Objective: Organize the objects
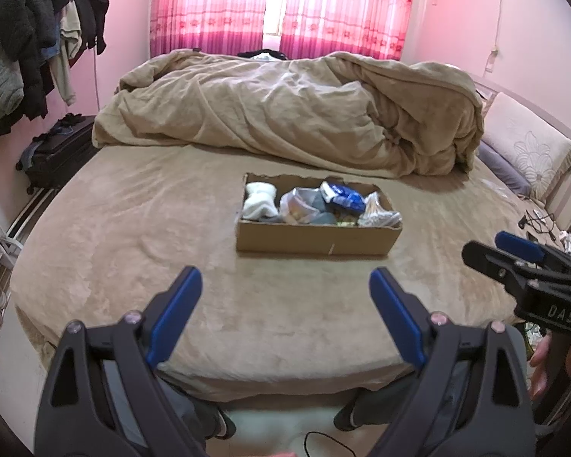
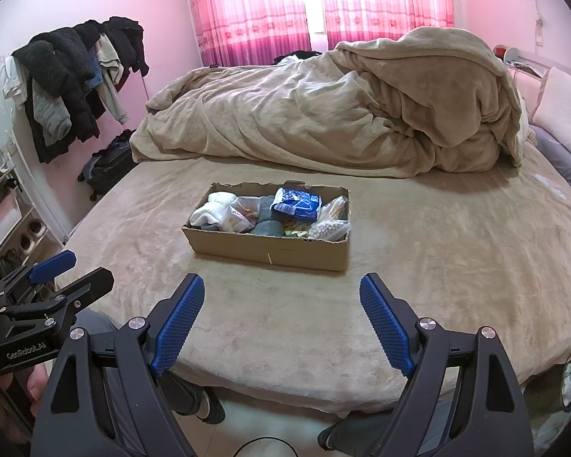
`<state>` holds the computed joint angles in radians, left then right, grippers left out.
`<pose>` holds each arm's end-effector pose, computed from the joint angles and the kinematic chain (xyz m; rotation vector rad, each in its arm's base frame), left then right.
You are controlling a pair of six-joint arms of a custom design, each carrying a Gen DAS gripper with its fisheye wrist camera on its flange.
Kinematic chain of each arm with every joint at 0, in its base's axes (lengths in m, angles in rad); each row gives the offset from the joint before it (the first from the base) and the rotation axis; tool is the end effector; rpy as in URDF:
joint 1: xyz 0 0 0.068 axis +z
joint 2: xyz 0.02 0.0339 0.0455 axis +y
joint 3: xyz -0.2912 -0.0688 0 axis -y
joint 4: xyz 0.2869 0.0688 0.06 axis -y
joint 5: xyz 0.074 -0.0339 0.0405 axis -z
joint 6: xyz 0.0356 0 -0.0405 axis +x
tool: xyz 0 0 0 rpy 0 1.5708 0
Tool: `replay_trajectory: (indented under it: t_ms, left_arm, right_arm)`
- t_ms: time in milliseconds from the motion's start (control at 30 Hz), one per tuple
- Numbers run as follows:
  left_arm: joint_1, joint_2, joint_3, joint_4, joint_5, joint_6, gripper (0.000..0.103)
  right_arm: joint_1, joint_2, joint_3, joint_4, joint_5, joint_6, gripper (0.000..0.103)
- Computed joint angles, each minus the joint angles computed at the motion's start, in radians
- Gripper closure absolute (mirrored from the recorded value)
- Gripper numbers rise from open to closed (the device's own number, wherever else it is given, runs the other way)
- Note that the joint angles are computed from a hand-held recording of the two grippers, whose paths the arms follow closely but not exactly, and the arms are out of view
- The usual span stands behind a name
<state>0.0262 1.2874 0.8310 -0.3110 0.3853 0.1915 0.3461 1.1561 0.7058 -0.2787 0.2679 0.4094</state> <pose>0.2998 -0.0055 0.2462 0.3773 2.2612 -0.3376 0.2552 0.0820 0.2370 0.2083 2.2604 0.0903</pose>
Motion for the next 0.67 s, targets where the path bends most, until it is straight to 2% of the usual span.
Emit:
replay_trajectory:
  t_ms: [667]
  left_arm:
    - [-0.024,0.052,0.025,0.02,0.004,-0.005,0.012]
  right_arm:
    - [-0.011,0.007,-0.01,0.02,-0.013,-0.007,0.017]
